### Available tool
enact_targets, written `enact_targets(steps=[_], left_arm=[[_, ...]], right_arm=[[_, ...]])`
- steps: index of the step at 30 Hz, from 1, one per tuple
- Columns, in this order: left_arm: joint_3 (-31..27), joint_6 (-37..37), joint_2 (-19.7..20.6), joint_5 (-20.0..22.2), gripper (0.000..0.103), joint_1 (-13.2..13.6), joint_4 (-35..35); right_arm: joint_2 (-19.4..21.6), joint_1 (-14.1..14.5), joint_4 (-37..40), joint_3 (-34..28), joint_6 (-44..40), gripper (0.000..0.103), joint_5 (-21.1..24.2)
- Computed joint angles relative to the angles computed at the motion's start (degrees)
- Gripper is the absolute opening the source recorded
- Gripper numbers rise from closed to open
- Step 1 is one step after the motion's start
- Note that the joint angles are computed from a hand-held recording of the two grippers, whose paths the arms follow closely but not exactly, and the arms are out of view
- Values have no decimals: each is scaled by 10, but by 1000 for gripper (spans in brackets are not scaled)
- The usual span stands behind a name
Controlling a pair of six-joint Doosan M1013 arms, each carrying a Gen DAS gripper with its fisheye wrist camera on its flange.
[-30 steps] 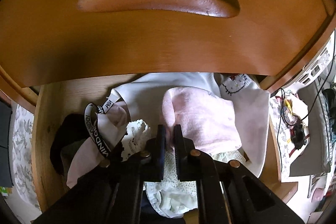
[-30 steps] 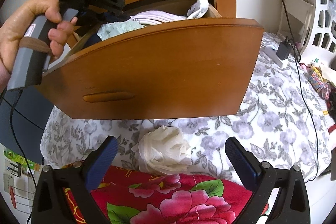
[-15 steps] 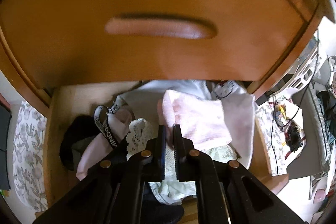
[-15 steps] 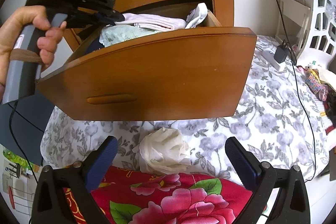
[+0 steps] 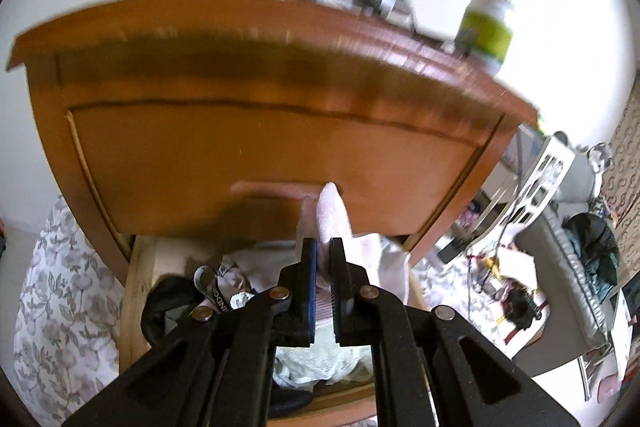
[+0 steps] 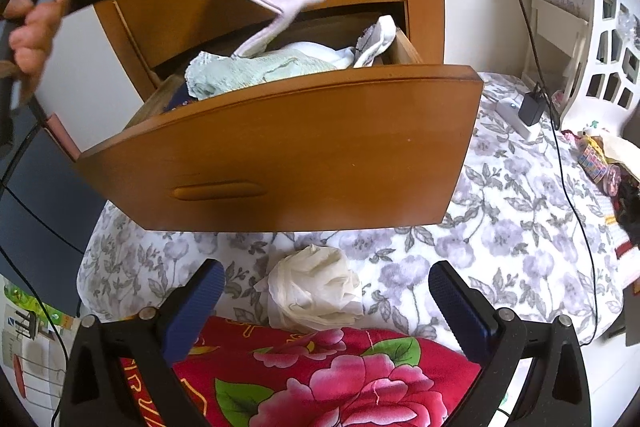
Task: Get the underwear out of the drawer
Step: 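Lift the pink mitten up out of the drawer with the left gripper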
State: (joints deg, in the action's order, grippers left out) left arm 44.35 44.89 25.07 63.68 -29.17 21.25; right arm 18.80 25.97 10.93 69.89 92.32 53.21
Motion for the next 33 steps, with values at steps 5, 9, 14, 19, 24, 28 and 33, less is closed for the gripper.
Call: enact_targets(steps=[5,9,14,19,24,28,33], left_arm=[[1,-20,-11,5,6,-13,42],[16,-37,-26,0,6,-21,68],[33,-53,-42,-7,6,-29,83],[65,-80,-70,-29,6,-38,102],[94,-108,-97,-50,6,-49,126],[116,-132,-117,-68,6,-59,151],[144,-159,-142,-88,6,-73,177]], right_arm=[[-5,2,-3,3,1,103,-4],[-12,2,-5,8,2,103,-9],[-19,2,-15,13,11,103,-13],[-26,5,-24,18,13,103,-18],[-34,9,-30,22,11,103,-21],[-39,12,-37,25,13,103,-25],[-47,15,-45,28,15,103,-29]])
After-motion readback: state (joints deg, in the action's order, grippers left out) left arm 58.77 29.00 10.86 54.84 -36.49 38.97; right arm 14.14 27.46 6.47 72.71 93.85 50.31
